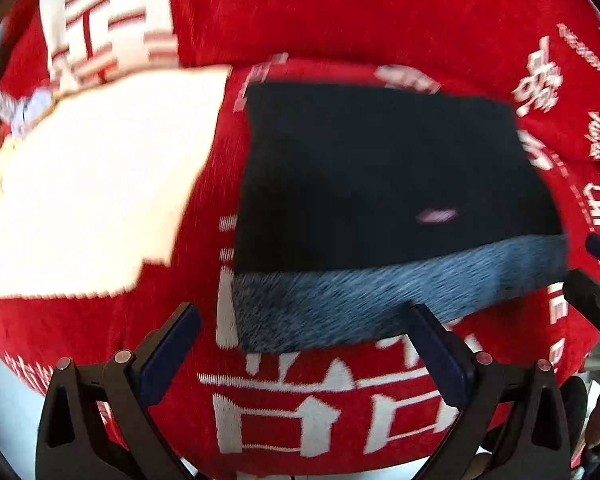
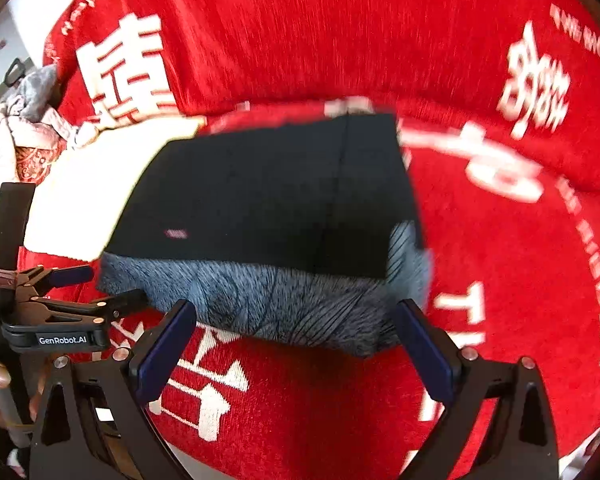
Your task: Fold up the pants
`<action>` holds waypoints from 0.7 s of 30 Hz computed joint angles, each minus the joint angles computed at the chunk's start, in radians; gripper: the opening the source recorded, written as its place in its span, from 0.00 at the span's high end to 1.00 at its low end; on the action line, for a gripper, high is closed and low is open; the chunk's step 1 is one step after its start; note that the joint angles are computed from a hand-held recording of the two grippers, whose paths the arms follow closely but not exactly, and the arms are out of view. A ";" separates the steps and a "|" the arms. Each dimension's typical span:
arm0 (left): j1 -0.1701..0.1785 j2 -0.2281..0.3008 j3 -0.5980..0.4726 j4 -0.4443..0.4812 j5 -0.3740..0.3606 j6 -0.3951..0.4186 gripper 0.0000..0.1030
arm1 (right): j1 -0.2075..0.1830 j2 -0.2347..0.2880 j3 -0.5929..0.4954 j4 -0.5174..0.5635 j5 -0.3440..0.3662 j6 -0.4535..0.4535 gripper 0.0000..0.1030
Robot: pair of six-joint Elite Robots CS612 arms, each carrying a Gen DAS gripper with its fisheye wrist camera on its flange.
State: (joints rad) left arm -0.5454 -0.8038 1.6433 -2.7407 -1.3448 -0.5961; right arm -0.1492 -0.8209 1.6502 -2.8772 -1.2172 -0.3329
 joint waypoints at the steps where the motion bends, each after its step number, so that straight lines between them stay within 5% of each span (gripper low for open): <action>1: -0.001 -0.001 0.000 -0.028 0.002 0.016 0.00 | -0.001 -0.005 0.003 -0.019 0.003 -0.004 0.03; 7: 0.022 0.043 -0.091 -0.063 -0.069 0.131 0.00 | 0.008 0.032 -0.098 0.014 0.056 -0.014 0.03; 10: 0.029 0.074 -0.147 0.004 -0.087 0.179 0.00 | 0.010 0.079 -0.201 0.187 0.118 -0.038 0.03; 14: 0.019 0.096 -0.175 0.055 -0.044 0.213 0.00 | 0.020 0.148 -0.323 0.419 0.097 -0.006 0.03; 17: 0.018 0.081 -0.160 0.060 -0.038 0.211 0.00 | 0.017 0.154 -0.319 0.389 0.095 0.010 0.03; 21: 0.011 0.036 -0.095 0.002 -0.030 0.169 0.00 | 0.001 0.091 -0.209 0.223 0.103 0.070 0.03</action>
